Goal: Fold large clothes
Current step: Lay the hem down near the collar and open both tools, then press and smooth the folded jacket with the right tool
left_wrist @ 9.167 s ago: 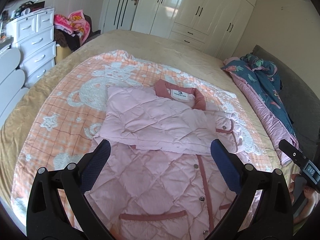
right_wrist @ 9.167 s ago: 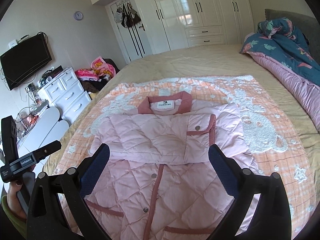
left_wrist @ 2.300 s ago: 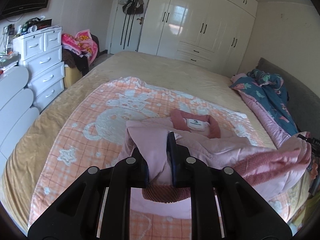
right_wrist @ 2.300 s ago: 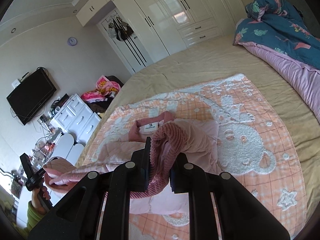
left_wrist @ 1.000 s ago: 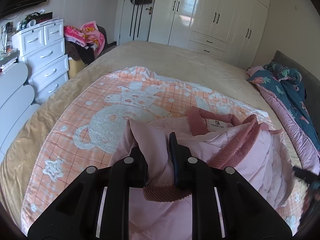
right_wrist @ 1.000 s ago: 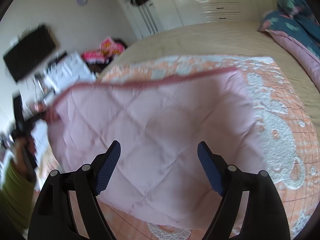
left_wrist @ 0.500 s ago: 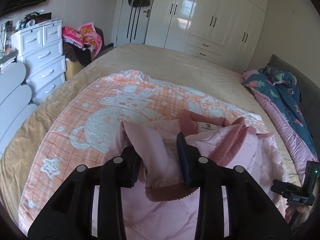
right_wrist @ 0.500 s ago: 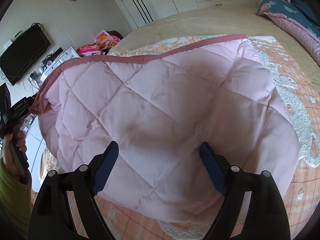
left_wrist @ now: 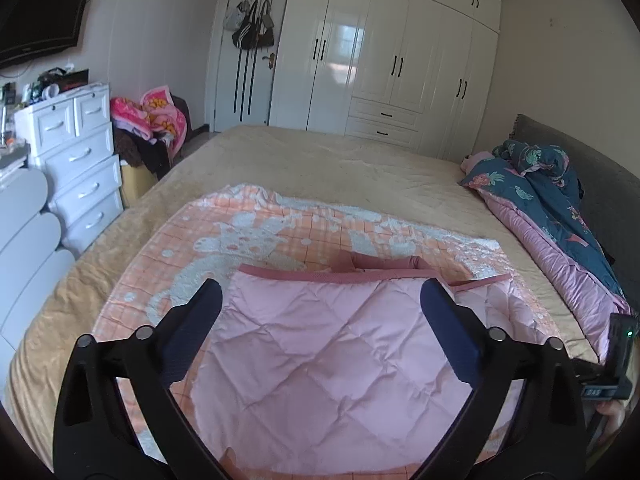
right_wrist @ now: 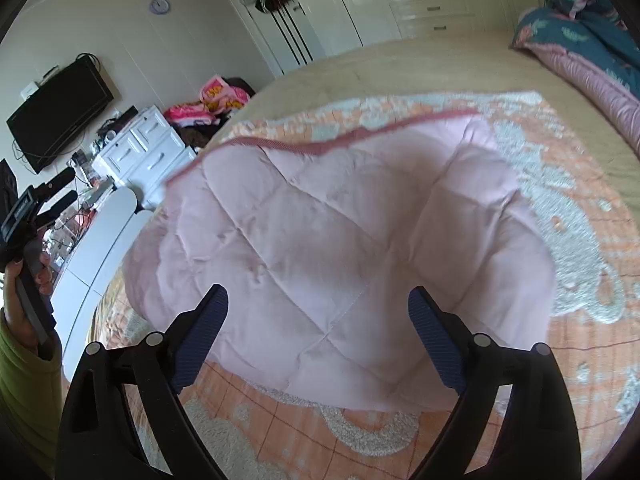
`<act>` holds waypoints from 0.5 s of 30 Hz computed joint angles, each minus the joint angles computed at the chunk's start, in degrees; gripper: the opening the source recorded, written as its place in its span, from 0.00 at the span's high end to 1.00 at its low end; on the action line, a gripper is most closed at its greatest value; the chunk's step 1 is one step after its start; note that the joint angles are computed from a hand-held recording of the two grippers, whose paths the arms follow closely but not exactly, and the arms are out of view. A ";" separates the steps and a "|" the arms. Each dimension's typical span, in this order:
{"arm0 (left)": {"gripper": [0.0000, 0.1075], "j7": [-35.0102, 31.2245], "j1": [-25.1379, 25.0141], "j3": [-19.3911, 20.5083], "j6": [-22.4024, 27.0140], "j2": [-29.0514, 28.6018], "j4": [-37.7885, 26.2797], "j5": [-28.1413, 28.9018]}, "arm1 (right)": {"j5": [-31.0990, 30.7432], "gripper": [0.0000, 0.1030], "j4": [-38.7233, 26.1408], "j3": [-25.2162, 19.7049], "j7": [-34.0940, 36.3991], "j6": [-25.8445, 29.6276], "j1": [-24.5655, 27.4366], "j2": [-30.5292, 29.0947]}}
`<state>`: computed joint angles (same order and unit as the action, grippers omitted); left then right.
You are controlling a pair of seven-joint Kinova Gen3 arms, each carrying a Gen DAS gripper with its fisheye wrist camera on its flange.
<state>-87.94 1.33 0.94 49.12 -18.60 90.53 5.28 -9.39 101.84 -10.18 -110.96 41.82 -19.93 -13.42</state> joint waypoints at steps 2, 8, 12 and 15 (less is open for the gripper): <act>0.13 0.36 -0.40 0.52 0.26 -0.87 0.18 -0.85 | 2.07 0.06 -0.16 -1.45 -1.50 0.35 0.74 -1.79; 0.13 1.22 -1.35 1.02 1.99 -2.82 0.90 -3.01 | 9.72 0.05 -0.73 -6.36 -5.84 2.74 4.11 -7.18; 0.13 1.34 -1.71 0.56 2.88 -4.30 2.29 -3.47 | 13.05 0.04 -0.36 -8.26 -7.12 4.28 6.21 -9.80; 0.13 1.38 -2.05 0.41 3.61 -5.40 3.67 -3.89 | 14.94 0.04 0.22 -9.89 -8.32 5.42 7.92 -11.52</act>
